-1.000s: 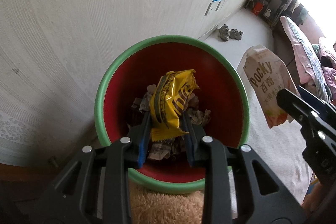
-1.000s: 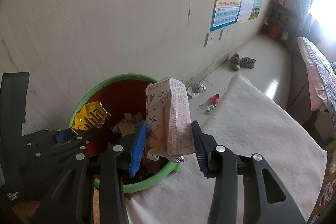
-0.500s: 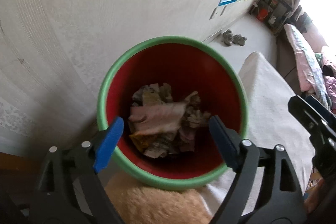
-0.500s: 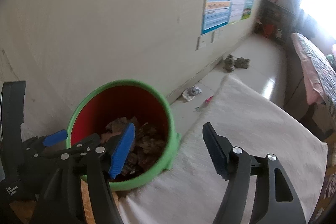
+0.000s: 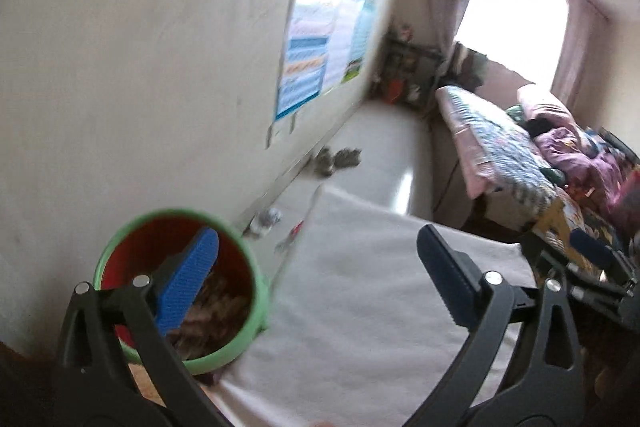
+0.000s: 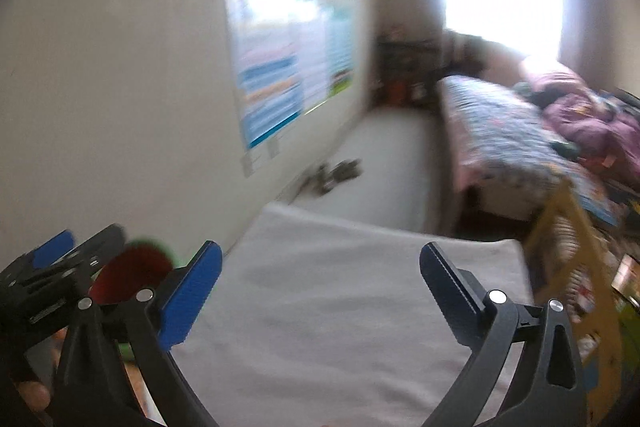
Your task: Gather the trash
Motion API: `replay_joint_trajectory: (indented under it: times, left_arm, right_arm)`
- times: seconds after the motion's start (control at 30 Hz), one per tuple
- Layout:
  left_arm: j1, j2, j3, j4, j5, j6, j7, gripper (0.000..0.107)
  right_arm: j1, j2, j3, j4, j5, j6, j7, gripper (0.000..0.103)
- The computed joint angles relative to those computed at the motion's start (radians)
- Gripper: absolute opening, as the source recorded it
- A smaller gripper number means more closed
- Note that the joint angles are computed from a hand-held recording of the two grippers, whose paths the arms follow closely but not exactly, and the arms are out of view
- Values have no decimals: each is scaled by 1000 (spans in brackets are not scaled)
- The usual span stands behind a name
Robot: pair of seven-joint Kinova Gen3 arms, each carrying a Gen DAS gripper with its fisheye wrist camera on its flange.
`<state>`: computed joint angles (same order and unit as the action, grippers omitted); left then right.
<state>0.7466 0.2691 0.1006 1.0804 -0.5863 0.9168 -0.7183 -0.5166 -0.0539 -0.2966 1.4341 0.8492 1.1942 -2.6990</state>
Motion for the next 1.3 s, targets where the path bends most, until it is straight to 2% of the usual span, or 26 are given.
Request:
replay_joint_trajectory:
  times: [0.17,0.33,0.47,0.73,1.07,1.3]
  left_arm:
    - [107,29,-18,-64,-117,64,48,97]
    - [210,90,-31,-155,-231,161,-7,97]
    - [262,105,-49,-166,-276,187,-57,98]
    - [288,133,-68,-206,-268,223,-90,98]
    - [263,110,-60,-171,-223,194,-99,98]
    - [253,116,-60,-181,-206,204,-109,98]
  right_arm:
    - [44,-92,-37,85,102,45,-131,96]
    - [120,-153,-49,122,69,30,-140,96]
    - [176,-173,-58,135,35,-1,-145,96]
    - [247,-186,-109,145,10,-8,-148,96]
    - [256,-180,-117,147,0,-7,-140,96]
    - [248,-172,-114,140,-3,1,-135,96]
